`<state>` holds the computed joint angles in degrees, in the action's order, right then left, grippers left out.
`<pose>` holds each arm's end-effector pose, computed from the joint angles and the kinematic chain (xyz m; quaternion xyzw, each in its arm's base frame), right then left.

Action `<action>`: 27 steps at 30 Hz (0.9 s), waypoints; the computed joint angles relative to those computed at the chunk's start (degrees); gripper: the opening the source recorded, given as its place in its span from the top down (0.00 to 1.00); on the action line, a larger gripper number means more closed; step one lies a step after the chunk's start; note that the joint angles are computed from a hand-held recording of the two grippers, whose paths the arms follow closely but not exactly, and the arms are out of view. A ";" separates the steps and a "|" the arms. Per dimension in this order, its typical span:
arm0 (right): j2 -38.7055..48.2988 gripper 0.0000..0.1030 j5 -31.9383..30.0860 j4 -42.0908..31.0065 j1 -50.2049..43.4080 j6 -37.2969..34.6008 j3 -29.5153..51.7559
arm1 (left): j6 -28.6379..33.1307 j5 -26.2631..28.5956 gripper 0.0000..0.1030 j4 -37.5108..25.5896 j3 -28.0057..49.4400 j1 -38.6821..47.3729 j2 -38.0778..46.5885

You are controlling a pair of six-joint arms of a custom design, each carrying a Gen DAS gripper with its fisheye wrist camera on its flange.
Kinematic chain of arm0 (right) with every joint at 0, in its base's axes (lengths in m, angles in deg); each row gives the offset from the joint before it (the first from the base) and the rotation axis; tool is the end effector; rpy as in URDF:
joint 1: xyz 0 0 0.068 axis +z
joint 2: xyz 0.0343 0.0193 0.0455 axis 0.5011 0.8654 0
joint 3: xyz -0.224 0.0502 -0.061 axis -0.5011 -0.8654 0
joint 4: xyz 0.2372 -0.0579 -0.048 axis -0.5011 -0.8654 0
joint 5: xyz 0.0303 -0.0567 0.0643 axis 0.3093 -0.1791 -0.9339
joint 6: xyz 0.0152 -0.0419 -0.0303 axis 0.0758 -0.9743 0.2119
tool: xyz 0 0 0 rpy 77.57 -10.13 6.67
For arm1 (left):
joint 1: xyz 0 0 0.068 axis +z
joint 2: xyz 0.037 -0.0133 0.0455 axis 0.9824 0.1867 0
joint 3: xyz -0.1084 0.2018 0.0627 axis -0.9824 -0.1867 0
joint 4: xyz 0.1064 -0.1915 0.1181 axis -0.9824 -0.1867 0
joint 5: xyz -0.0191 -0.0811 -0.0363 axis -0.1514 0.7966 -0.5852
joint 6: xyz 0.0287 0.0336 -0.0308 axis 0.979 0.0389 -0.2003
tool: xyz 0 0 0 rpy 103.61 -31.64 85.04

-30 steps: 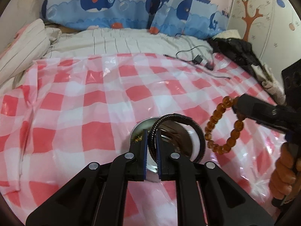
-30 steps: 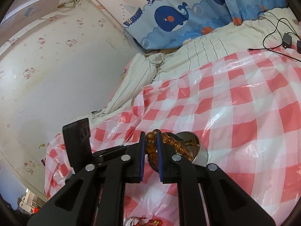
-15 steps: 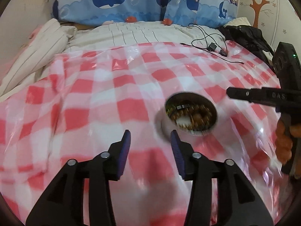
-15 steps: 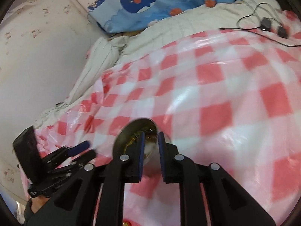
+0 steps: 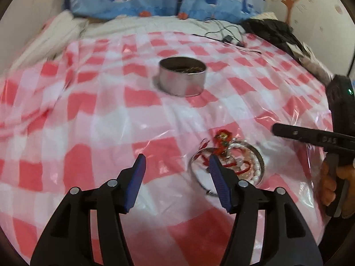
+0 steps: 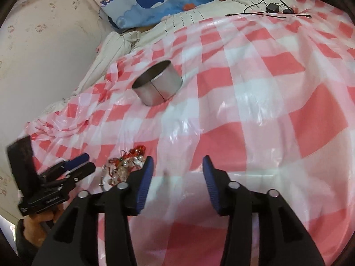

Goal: Organize jewelry
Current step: 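Move both grippers back over the remaining jewelry pile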

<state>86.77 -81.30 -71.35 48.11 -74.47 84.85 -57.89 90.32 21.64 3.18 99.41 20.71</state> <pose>0.2267 0.0911 0.1894 -0.1512 0.9098 0.2928 0.2525 0.1357 0.0402 0.2163 -0.0299 0.9328 -0.0237 0.3584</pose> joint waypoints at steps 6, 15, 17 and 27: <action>0.35 0.54 3.45 2.44 2.31 -0.58 -1.07 | -0.19 -8.09 0.45 0.43 0.09 -6.83 -1.55; 1.57 0.49 3.17 2.68 2.54 -0.88 -0.54 | 0.45 -14.51 0.39 1.09 0.32 -11.59 -1.81; 1.68 0.49 3.10 2.70 2.54 -0.93 -0.47 | 0.48 -14.83 0.39 1.17 0.23 -12.11 -1.62; 0.60 0.48 2.60 2.57 2.79 -0.84 -0.92 | 1.75 -11.75 0.38 0.54 0.38 -9.83 -1.31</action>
<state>87.37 -78.70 -68.79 50.90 -75.30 83.94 -56.14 78.57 22.17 3.56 89.58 19.40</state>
